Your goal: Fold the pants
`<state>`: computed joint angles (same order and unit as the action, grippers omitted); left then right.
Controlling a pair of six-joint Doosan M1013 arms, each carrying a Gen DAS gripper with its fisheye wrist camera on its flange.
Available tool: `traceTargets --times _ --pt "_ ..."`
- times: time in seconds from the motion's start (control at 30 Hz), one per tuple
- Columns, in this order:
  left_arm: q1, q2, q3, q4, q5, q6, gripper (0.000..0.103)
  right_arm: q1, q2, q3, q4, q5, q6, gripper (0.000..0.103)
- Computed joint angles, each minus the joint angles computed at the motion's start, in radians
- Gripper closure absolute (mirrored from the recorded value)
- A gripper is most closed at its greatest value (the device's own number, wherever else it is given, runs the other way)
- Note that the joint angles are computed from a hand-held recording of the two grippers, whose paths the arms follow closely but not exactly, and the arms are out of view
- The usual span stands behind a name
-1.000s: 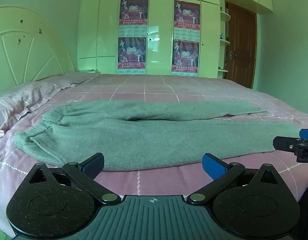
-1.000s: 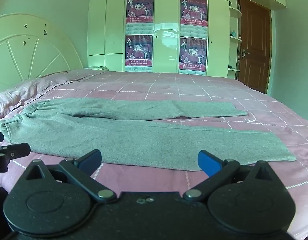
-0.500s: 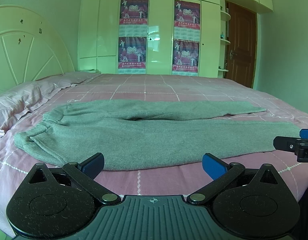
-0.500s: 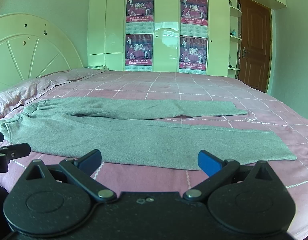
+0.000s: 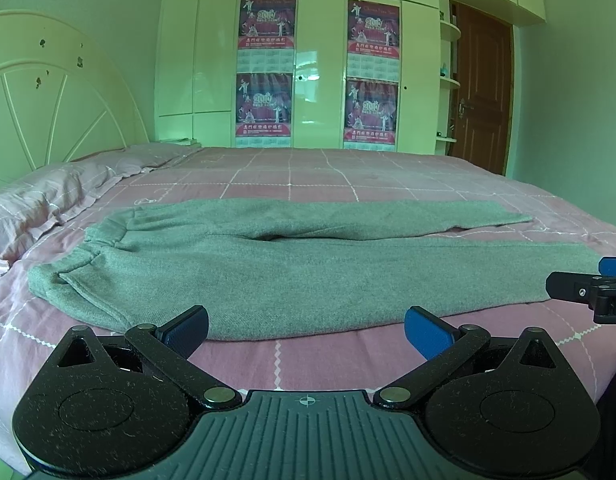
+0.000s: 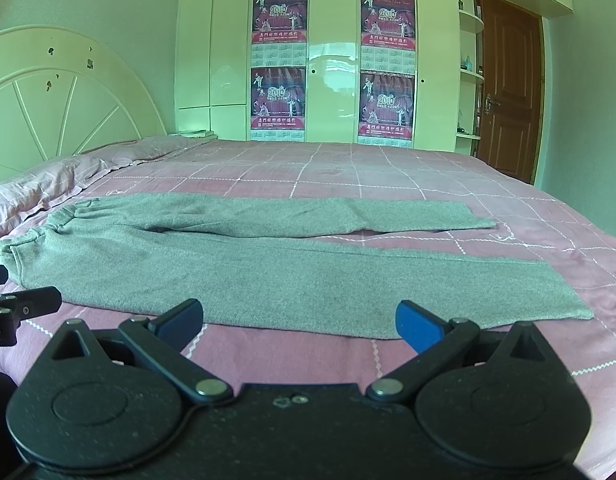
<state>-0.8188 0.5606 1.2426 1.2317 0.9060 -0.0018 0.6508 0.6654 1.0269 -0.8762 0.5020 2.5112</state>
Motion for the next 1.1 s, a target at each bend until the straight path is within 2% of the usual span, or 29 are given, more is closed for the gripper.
traceTargets --times 1.1 --pt "0.002 0.003 -0.002 -0.004 -0.002 0.015 0.000 0.000 0.002 -0.001 0.020 0.003 -0.015 0.006"
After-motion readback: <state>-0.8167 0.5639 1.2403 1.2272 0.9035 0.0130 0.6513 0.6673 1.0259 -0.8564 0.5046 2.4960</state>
